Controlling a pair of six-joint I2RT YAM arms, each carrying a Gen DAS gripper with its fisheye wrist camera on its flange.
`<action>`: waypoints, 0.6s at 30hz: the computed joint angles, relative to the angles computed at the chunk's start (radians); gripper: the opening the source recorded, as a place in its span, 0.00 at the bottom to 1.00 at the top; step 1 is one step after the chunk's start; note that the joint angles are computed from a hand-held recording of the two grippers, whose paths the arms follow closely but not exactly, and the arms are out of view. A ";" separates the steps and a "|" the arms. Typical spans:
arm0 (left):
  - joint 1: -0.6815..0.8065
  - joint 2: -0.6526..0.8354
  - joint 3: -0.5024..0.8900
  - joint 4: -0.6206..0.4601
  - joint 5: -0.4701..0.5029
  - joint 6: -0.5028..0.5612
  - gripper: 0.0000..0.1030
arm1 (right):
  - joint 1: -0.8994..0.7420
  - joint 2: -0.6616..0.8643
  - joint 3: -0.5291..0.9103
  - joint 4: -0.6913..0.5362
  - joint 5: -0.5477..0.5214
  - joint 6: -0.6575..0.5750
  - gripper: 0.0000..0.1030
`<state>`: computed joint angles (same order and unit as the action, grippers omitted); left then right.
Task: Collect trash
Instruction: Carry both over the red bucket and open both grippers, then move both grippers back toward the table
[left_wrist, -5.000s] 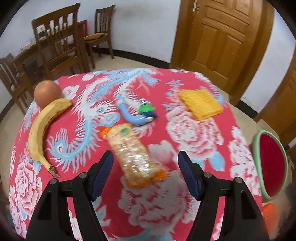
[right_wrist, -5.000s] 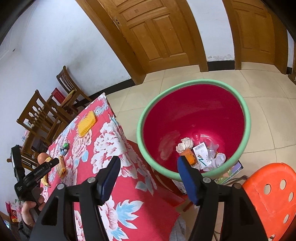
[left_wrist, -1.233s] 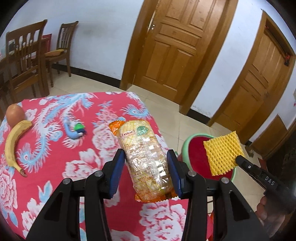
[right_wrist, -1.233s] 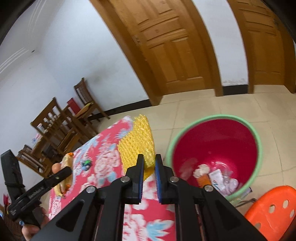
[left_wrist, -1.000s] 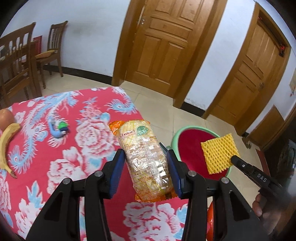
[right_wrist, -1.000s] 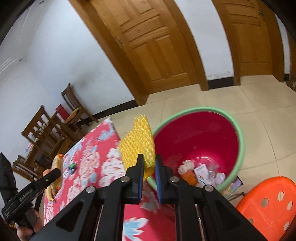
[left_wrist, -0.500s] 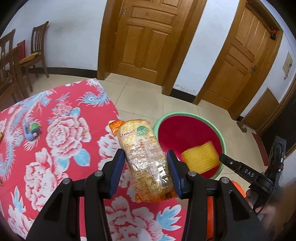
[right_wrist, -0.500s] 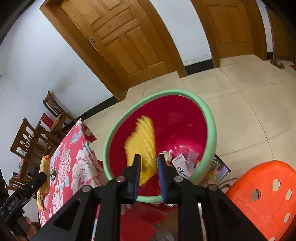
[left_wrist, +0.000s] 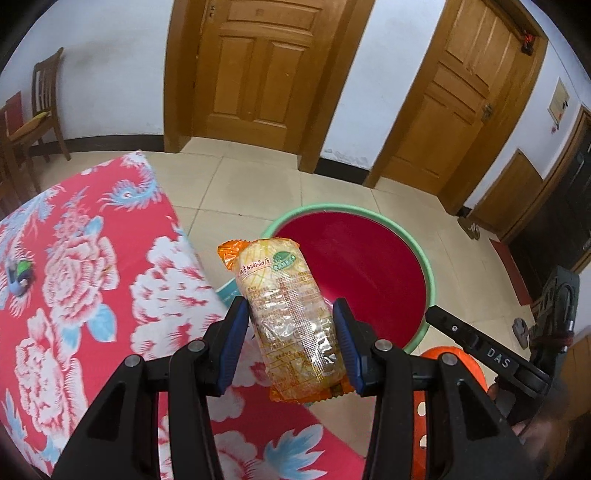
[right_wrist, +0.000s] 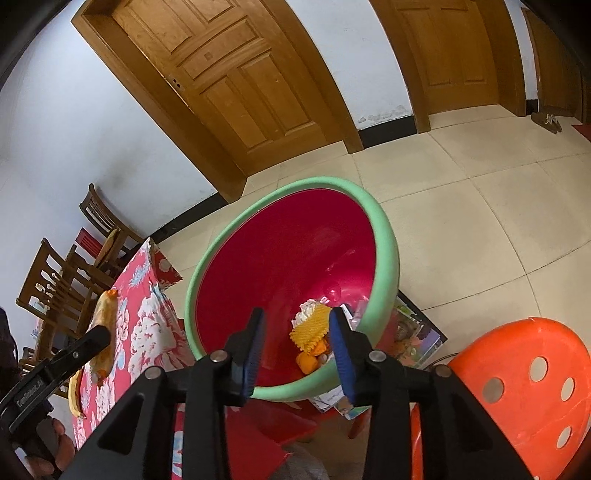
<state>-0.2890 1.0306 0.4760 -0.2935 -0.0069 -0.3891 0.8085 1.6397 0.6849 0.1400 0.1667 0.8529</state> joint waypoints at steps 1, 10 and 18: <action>-0.009 0.027 0.005 0.016 -0.003 -0.002 0.46 | -0.002 0.000 -0.001 0.000 -0.002 0.001 0.39; -0.082 0.229 0.066 0.135 -0.006 -0.001 0.51 | 0.001 -0.034 -0.048 0.004 -0.007 0.019 0.42; -0.099 0.230 0.070 0.130 -0.008 -0.022 0.61 | -0.003 -0.042 -0.039 -0.026 0.004 0.020 0.46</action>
<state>-0.3876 1.2603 0.5463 -0.1639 -0.0148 -0.4109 0.8058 1.5980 0.6462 0.1142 0.1711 0.8731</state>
